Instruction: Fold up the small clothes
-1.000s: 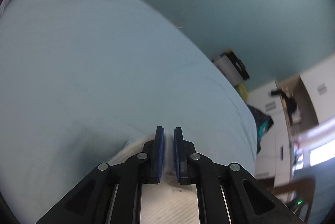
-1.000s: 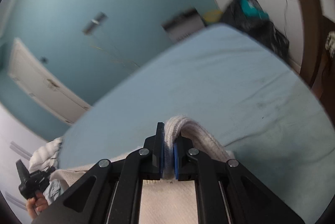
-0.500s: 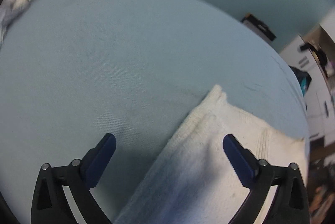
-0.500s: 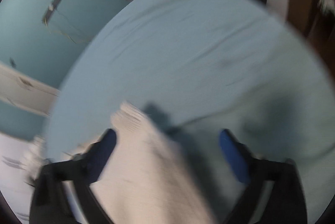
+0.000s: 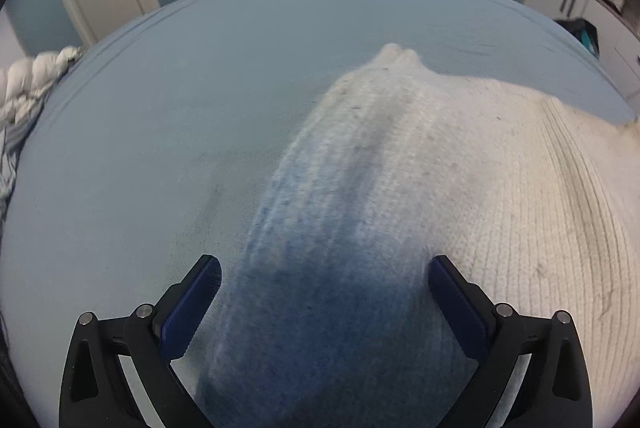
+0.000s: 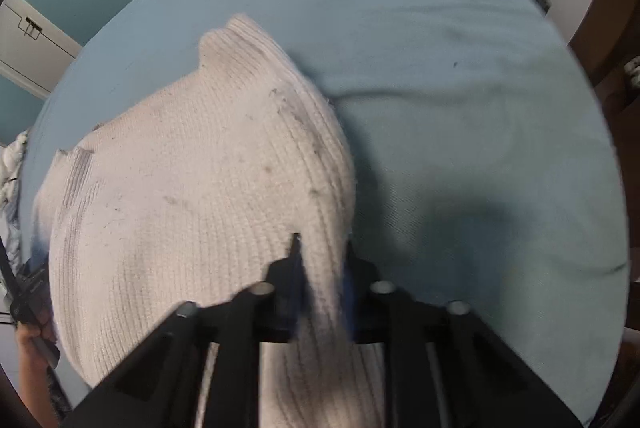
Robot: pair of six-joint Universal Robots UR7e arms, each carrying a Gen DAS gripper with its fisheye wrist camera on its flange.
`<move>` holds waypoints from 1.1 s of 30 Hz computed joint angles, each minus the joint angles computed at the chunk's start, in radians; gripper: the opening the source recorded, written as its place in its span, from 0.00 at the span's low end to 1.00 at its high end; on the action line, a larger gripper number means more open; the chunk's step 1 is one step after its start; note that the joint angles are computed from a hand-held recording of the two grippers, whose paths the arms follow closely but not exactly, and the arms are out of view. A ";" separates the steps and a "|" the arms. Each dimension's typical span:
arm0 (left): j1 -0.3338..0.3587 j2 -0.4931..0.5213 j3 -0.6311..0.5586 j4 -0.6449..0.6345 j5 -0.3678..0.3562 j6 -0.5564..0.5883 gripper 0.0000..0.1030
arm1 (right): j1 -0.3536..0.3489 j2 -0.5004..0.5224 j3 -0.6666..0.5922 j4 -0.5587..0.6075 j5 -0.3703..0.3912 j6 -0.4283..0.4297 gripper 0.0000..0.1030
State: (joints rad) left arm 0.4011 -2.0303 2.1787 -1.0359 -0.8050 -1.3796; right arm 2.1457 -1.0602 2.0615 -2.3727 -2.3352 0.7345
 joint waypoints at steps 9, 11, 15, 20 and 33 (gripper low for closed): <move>-0.040 -0.084 0.044 0.054 0.010 -0.071 1.00 | -0.024 0.035 0.013 0.043 -0.189 0.109 0.06; -0.058 -0.106 0.053 0.063 -0.005 -0.092 1.00 | -0.053 0.049 0.055 -0.005 -0.189 0.071 0.06; -0.045 -0.092 0.015 0.087 -0.007 -0.068 1.00 | -0.015 0.018 0.049 0.146 -0.256 0.139 0.34; -0.191 -0.038 -0.091 0.300 -0.045 -0.157 1.00 | 0.059 -0.140 0.092 0.073 -0.125 0.068 0.72; -0.430 -0.099 0.022 0.241 -0.333 -0.216 1.00 | 0.080 -0.454 0.487 -0.318 0.227 0.173 0.52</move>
State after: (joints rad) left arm -0.0287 -2.1298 2.2007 -0.7953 -1.1382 -1.5956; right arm 2.2261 -1.5138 2.5483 -2.6905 -2.1078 0.9076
